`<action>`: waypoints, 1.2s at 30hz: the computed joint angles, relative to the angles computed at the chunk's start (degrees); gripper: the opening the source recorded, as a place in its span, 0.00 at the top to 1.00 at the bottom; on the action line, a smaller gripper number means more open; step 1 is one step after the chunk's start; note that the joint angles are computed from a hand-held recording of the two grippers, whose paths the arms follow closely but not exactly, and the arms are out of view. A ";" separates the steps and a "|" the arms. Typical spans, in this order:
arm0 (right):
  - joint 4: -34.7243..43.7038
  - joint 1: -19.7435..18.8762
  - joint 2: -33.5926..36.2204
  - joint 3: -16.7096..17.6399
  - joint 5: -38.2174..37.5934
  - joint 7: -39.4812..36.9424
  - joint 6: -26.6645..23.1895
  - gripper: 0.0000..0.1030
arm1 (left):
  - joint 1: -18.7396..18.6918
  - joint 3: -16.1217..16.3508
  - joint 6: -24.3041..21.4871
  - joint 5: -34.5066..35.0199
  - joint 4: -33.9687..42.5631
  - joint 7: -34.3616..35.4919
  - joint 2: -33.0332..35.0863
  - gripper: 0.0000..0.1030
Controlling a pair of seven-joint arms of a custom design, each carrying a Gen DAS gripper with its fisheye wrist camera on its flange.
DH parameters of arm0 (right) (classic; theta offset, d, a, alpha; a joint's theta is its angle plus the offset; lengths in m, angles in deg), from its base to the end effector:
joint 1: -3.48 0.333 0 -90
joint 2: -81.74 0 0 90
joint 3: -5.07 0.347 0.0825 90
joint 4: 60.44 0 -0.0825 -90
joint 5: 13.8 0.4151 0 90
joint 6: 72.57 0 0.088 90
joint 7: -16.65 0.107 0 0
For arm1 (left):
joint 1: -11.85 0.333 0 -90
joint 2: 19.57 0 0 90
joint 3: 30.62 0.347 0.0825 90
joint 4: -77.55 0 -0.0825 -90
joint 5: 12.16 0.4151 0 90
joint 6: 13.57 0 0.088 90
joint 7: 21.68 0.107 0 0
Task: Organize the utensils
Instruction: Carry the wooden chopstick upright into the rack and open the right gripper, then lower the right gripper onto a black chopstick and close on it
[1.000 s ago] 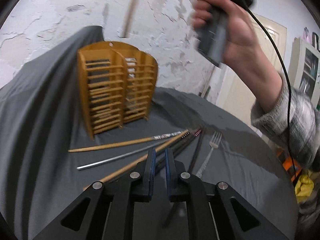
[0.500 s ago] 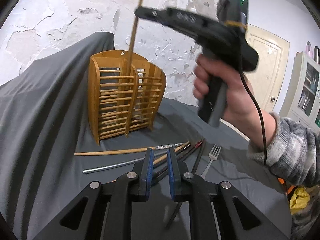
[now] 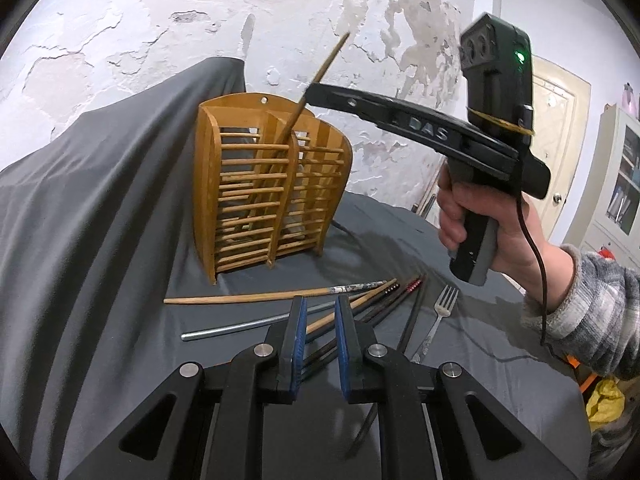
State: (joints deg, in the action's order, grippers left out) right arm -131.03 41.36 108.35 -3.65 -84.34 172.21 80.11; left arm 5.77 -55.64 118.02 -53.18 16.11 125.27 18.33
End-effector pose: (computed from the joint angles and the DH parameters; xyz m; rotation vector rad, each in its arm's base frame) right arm 0.6559 0.4349 0.6298 -1.5912 1.1924 -1.2164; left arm 0.7594 -0.3216 0.5664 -0.7117 2.5949 -1.5783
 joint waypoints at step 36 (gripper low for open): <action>0.09 -5.17 4.46 11.71 58.74 -61.43 -13.98 0.87 | 1.90 -1.01 6.07 -3.92 1.40 -5.36 1.10 0.22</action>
